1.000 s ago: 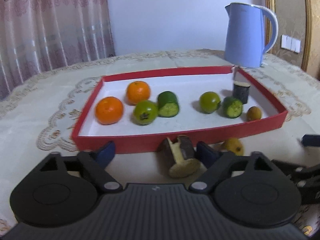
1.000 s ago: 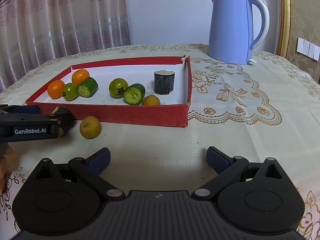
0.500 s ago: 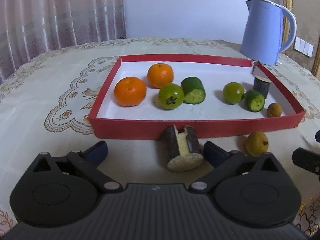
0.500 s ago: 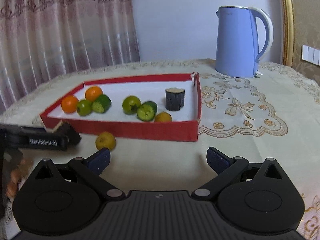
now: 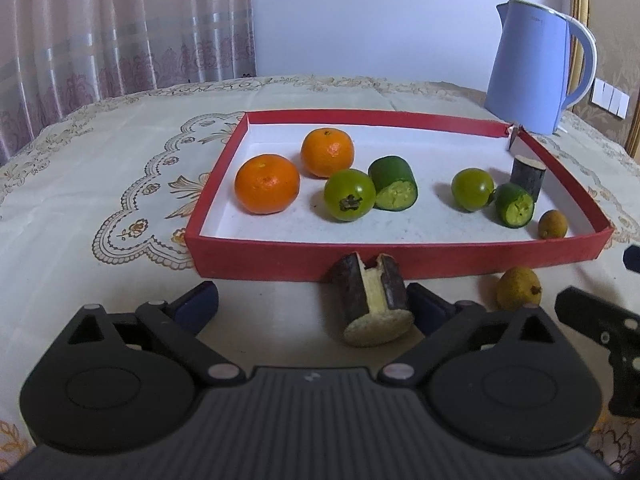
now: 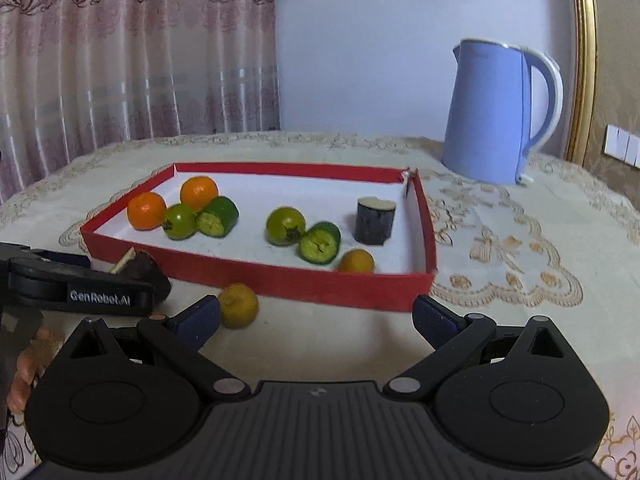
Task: Organize fruits
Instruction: 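Move the left gripper to the dark eggplant chunk lying beside the tray, then grasp the small yellow fruit beside the tray with the right gripper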
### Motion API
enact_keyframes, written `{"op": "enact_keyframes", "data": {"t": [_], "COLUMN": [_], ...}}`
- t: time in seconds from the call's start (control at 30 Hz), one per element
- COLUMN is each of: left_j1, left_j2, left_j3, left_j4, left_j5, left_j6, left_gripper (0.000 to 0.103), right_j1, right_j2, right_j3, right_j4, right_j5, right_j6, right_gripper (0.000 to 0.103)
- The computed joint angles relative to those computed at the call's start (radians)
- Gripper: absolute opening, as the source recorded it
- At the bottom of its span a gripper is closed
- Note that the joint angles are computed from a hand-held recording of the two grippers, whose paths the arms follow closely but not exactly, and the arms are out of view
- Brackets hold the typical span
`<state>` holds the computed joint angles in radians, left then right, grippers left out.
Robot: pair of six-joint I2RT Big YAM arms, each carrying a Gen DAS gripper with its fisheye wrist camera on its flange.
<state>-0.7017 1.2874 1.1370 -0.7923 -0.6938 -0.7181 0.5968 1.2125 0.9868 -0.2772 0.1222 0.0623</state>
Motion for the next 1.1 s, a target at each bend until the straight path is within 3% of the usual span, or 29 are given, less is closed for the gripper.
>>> {"op": "enact_keyframes", "data": {"t": [0.23,0.6,0.7,0.97,1.1], "left_j1": [0.015,0.016,0.016,0.016,0.016], "left_j2": [-0.002,-0.003,-0.003,-0.004,-0.004], "left_j3": [0.0,-0.002,-0.002,-0.003,-0.003], "left_j4": [-0.025,-0.022,-0.021,-0.021,-0.021], "left_j5": [-0.008,-0.006,-0.006,-0.006,-0.006], "left_j6": [-0.025,-0.028,-0.028,-0.028,-0.029], "left_gripper": [0.103,0.103,0.103,0.103,0.103], "right_j1": [0.029,0.058,0.06,0.052,0.068], "right_j2": [0.052,0.08,0.104,0.129,0.115], "right_j3": [0.056,0.091,0.115,0.149,0.131], "right_j4": [-0.057,-0.09,-0.122,-0.168,-0.153], "right_j5": [0.013,0.028,0.031,0.013,0.022], "right_j6": [-0.018,-0.023,-0.023,0.019,-0.003], "right_gripper": [0.081,0.072,0.065,0.064,0.055]}}
